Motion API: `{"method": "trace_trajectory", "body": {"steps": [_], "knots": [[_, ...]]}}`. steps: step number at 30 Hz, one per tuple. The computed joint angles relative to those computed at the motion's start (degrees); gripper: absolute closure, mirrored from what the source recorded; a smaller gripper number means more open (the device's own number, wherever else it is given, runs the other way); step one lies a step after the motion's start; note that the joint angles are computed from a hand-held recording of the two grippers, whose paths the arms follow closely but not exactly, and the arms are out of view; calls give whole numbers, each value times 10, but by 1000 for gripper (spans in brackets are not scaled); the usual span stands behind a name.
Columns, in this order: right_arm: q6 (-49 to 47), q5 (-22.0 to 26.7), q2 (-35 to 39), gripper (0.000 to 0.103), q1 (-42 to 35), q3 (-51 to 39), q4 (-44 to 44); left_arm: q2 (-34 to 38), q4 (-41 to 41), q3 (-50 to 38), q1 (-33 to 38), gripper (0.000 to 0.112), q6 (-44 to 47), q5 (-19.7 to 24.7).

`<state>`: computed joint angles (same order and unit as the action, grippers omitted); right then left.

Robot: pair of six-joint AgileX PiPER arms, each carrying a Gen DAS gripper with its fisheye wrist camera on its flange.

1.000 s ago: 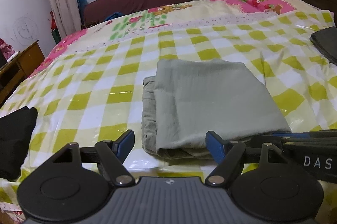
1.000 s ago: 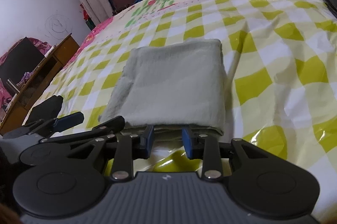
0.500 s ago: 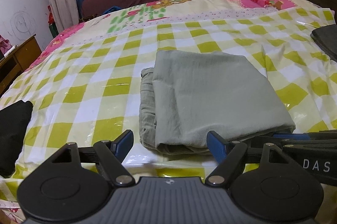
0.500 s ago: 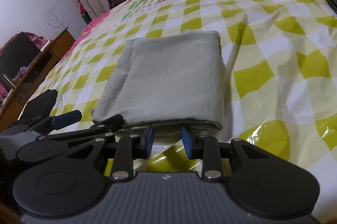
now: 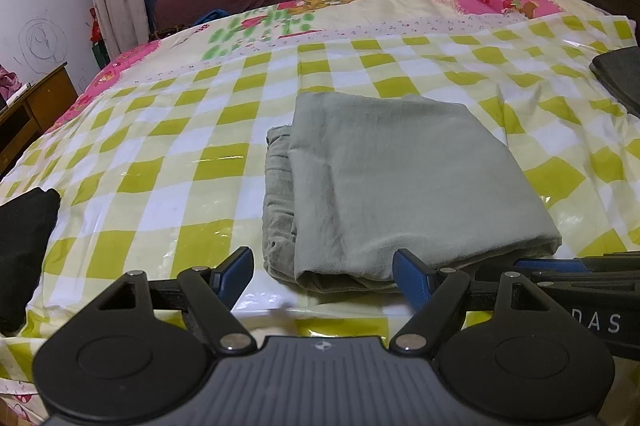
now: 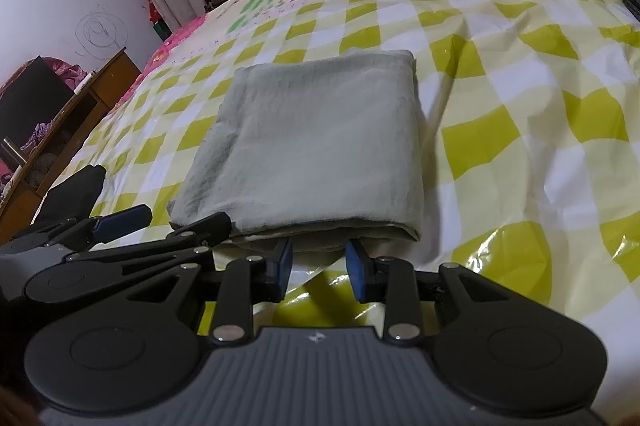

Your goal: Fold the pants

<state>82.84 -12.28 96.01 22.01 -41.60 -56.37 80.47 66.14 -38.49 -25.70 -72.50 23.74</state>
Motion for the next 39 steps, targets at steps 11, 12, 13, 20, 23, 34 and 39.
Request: {"method": "trace_trajectory", "body": {"steps": [11,12,13,20,23,34,39], "knots": [[0,0,0,71,0,0,0,0,0,0,0,23,1,0],[0,0,0,71,0,0,-1,0,0,0,1,23,1,0],[-1,-1,1,71,0,0,0,0,0,0,1,23,1,0],[-2,0,1,71,0,0,1,0,2,1,1,23,-1,0],[0,0,1,71,0,0,0,1,7,2,1,23,-5,0],[-55,-5,6,70,1,6,49,-3,20,10,10,22,-21,-16],[-24,-5,7,70,-2,3,15,-1,5,6,9,22,-5,-13]]}}
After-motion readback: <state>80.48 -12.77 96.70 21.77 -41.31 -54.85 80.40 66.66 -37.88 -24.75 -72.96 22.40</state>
